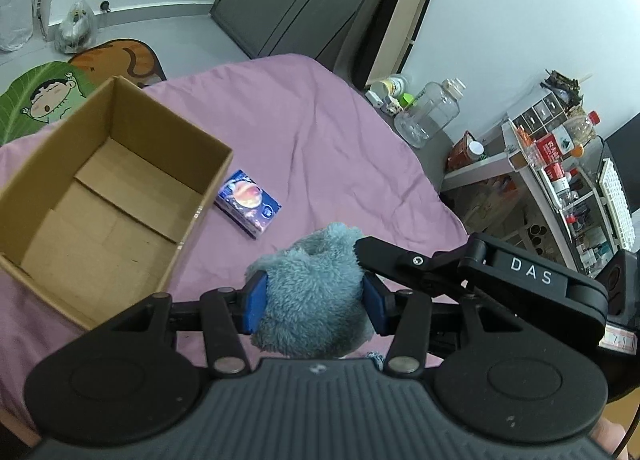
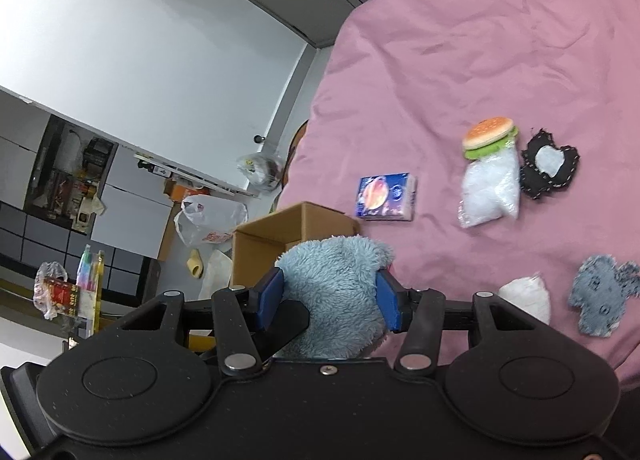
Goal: Organize soft objects
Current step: 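Lift the grey fluffy plush with both tools and carry it over the box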
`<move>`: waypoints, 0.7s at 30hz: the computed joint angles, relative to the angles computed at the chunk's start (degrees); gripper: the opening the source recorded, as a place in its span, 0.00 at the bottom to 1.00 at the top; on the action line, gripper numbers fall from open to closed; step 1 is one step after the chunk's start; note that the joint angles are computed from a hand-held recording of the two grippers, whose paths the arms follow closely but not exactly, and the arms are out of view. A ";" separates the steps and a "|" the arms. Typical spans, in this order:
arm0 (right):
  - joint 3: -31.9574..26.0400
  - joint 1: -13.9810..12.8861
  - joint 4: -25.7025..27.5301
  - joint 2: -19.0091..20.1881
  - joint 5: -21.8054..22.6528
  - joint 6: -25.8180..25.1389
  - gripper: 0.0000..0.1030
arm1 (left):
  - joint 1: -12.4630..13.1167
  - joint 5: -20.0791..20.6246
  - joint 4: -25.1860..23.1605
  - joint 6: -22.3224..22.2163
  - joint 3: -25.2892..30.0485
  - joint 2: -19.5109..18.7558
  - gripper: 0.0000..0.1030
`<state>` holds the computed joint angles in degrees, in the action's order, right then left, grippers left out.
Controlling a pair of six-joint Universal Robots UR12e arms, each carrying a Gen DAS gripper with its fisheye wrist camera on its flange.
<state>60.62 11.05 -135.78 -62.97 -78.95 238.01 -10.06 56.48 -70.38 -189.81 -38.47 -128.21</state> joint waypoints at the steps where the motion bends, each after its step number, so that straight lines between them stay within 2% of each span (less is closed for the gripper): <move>1: -0.19 0.21 -0.12 0.06 -0.15 0.14 0.49 | 0.16 0.00 -0.05 0.17 -0.03 0.14 0.48; 21: -13.20 4.31 4.05 7.09 -1.66 -0.33 0.49 | 4.65 -1.55 0.35 0.75 -0.22 1.38 0.48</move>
